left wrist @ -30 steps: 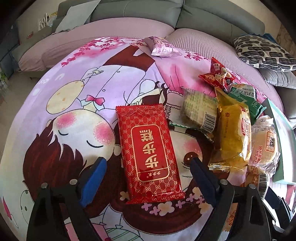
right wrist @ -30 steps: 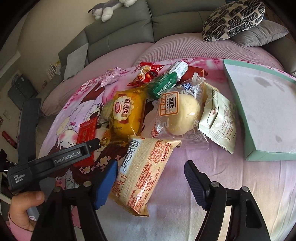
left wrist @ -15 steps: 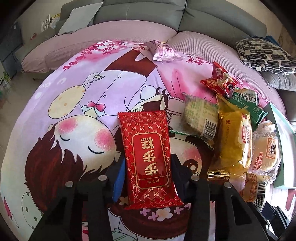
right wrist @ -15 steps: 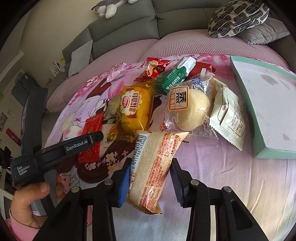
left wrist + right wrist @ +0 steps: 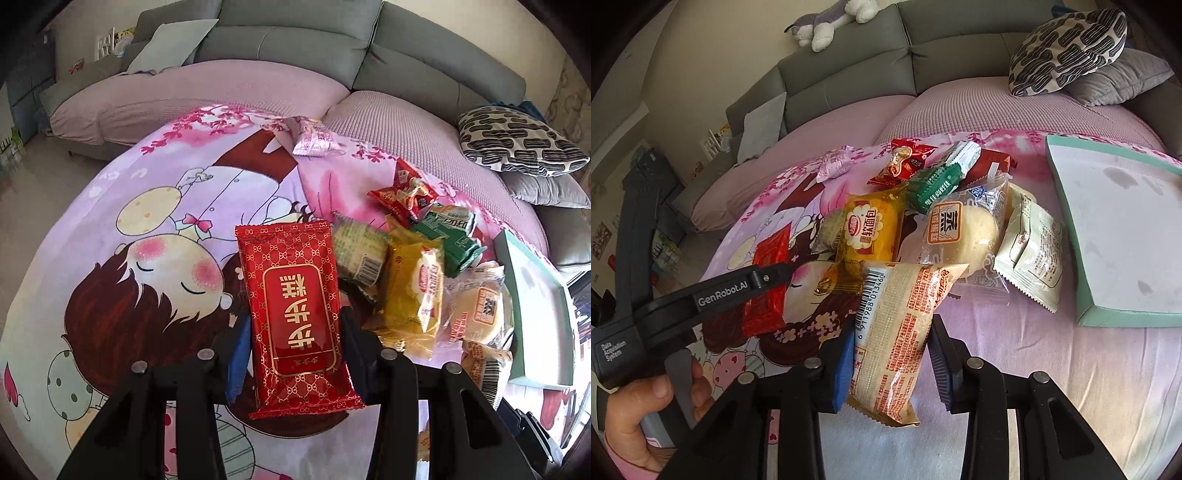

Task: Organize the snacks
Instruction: 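Carry both packets over the teal tray and open both tools to release them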

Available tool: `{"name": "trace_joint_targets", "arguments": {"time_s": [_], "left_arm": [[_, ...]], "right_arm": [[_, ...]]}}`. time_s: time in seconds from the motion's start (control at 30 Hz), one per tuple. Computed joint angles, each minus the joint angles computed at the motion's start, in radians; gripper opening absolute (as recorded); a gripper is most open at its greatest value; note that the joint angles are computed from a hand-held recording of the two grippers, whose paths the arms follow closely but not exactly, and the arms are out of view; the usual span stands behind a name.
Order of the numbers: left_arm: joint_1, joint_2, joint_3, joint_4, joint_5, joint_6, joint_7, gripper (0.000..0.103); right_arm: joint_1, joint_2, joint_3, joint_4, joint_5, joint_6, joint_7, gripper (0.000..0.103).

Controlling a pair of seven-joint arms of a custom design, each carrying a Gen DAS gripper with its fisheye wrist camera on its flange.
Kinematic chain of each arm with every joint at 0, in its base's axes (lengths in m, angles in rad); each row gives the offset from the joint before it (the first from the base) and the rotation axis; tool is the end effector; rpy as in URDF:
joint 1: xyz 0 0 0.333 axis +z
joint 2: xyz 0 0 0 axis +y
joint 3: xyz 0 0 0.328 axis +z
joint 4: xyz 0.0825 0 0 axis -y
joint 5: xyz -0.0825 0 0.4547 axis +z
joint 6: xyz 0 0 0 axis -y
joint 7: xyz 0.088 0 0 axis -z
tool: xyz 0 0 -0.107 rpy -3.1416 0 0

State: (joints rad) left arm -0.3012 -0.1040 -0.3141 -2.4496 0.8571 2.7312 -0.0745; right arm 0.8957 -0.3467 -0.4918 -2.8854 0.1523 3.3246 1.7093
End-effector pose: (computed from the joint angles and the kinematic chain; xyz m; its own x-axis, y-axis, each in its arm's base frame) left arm 0.4276 -0.3363 0.3296 0.2344 -0.9580 0.1652 -0.7862 -0.2868 -0.5474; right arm 0.3946 0.1669 0.3090 0.1756 -0.9293 -0.3249 -0.7963 0.0600 -0.6020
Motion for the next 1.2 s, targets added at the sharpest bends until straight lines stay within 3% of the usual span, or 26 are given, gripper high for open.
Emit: {"name": "trace_joint_targets", "arguments": {"time_s": [0.23,0.57,0.7,0.8,0.87,1.0,1.1,1.2], "left_arm": [[-0.017,-0.017,-0.029,0.047,0.053,-0.029,-0.049,0.047],[-0.092,0.119,-0.032,0.24,0.122,-0.002,-0.016,0.047],[-0.143,0.218,-0.014,0.36,0.107,0.005,0.064,0.047],[-0.184,0.3,0.005,0.458,0.079,0.01,0.142,0.047],[-0.203,0.363,0.016,0.527,0.041,0.023,0.206,0.047],[-0.235,0.486,0.024,0.667,-0.056,0.015,0.356,0.047],[-0.247,0.583,0.017,0.776,-0.148,-0.001,0.476,0.047],[-0.271,0.681,0.022,0.892,-0.215,-0.043,0.576,0.047]], "right_arm": [[-0.12,-0.081,0.067,-0.046,0.008,0.015,-0.022,0.039],[-0.436,-0.158,0.224,-0.082,0.092,0.011,-0.066,0.039],[-0.503,-0.147,0.215,-0.065,0.118,0.004,-0.088,0.039],[-0.587,-0.105,0.262,-0.034,0.139,0.001,-0.103,0.039],[-0.585,-0.077,0.222,-0.01,0.14,-0.008,-0.114,0.039],[-0.711,-0.003,0.294,0.05,0.161,-0.027,-0.146,0.039],[-0.706,0.051,0.241,0.104,0.166,-0.043,-0.171,0.039],[-0.729,0.112,0.231,0.161,0.18,-0.065,-0.197,0.039]]}}
